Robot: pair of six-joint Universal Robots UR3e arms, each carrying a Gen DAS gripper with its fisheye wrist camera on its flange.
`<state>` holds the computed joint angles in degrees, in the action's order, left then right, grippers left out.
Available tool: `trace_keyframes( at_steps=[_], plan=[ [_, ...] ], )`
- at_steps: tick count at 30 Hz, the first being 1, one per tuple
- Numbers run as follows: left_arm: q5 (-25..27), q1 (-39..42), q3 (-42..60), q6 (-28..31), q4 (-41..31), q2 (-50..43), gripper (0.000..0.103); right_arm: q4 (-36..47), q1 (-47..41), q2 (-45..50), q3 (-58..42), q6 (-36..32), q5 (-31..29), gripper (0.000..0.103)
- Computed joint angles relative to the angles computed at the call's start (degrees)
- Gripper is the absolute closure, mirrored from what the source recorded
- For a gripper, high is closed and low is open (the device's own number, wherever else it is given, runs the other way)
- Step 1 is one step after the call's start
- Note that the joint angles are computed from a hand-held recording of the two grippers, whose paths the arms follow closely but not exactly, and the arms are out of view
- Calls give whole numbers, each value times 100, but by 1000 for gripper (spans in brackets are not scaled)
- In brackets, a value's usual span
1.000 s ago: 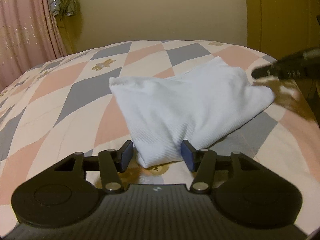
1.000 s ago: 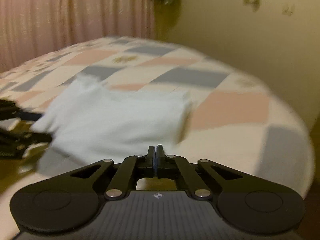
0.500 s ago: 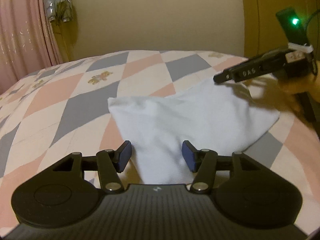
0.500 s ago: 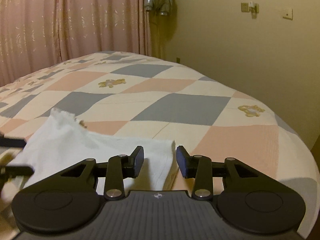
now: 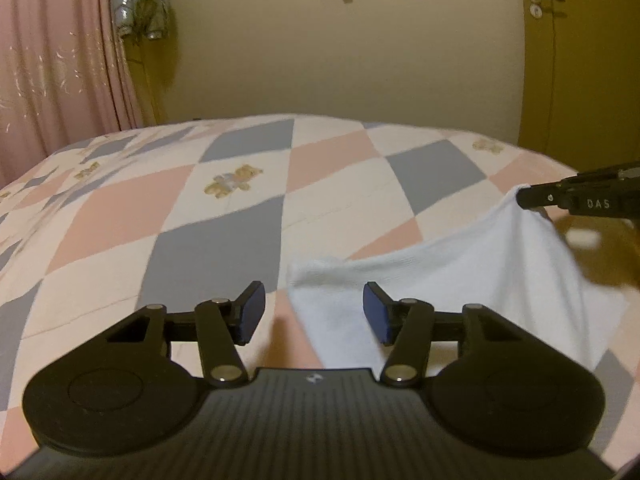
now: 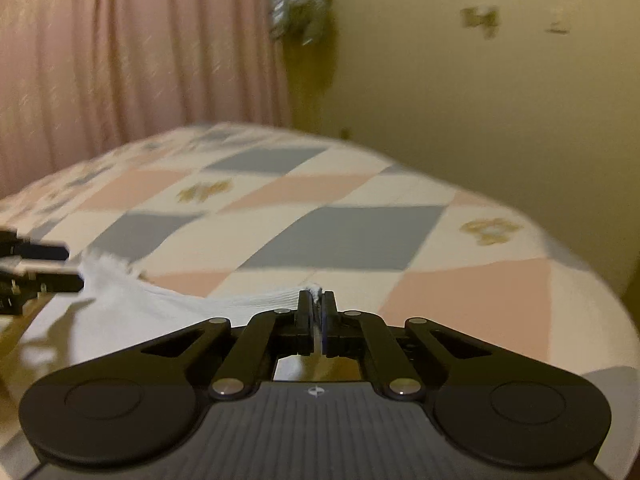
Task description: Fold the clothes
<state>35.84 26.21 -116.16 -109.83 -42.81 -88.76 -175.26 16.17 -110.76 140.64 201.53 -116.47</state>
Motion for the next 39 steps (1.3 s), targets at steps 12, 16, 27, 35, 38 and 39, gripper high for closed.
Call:
trace_keyframes(
  at_steps=[12, 16, 27, 35, 38, 39],
  plan=[
    [-269, 9, 410, 63, -312, -410, 100, 147, -193, -60, 143, 28, 152, 99],
    [-293, -32, 646, -118, -493, -540, 100, -141, 97, 83, 118, 132, -297, 99],
    [-1010, 179, 1232, 2559, -3333, -354, 101, -876, 400, 584, 169, 186, -895, 100],
    [59, -271, 1402, -368, -764, -1297, 91, -537, 117, 424, 184, 155, -453, 100],
    [73, -241, 1381, -340, -750, -1269, 87, -256, 8, 342, 134, 123, -276, 100],
    [67, -227, 1351, -333, -724, -1239, 84, -106, -66, 286, 112, 105, -161, 99]
  ],
)
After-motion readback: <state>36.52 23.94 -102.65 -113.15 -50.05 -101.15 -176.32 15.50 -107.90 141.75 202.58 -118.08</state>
